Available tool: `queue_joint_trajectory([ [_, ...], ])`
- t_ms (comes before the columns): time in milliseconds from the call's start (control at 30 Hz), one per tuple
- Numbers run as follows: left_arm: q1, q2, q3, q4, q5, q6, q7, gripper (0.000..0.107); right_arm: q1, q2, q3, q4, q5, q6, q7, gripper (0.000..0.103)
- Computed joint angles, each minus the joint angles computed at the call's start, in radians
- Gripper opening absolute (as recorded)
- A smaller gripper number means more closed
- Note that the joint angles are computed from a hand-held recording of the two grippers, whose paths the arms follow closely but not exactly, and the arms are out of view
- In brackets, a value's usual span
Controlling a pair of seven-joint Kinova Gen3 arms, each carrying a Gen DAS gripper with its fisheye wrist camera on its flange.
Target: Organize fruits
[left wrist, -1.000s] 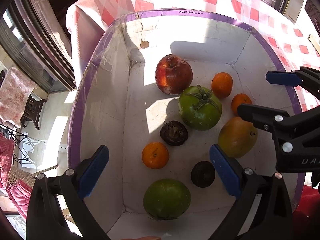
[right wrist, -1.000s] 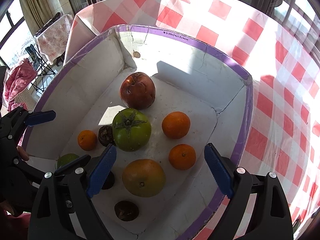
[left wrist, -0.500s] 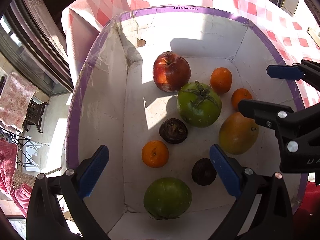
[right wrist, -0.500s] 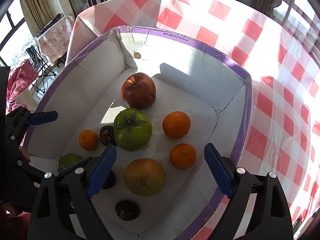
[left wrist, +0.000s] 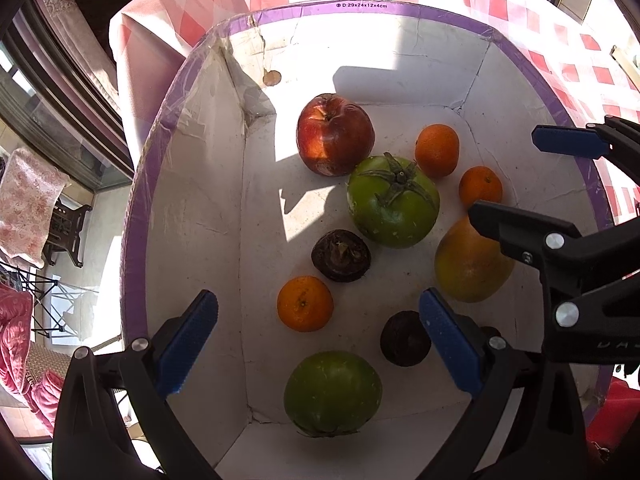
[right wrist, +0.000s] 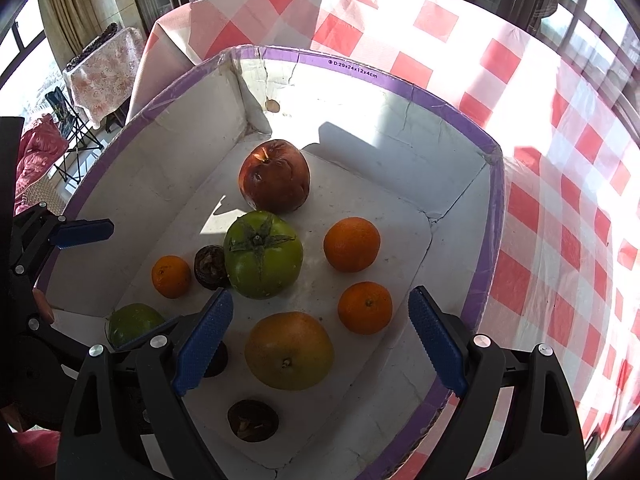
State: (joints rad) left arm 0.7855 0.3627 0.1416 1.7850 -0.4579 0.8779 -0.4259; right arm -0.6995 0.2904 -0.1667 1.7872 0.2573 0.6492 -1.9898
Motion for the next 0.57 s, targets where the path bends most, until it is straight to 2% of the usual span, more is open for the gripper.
queue_joint_trajectory([
  [100,-0.006,0.003,0.007,-0.002,0.001,-0.004,-0.014,0.101,0.009,-0.002,0.001,-0.002,-0.016,-0.003,-0.010,0.086],
  [233,0.070,0.009,-0.021,-0.007,-0.102,0.035,0.072,0.101,0.010,-0.011,0.005,0.000,-0.017,-0.009,-0.023,0.086],
  [400,0.015,0.026,0.002,-0.039,-0.038,0.067,0.033,0.101,0.023,-0.036,0.004,0.030,-0.021,-0.065,-0.037,0.086],
  [567,0.081,0.041,-0.025,-0.090,-0.099,0.182,0.125,0.101,0.045,-0.085,-0.004,0.086,-0.034,-0.160,-0.043,0.087],
])
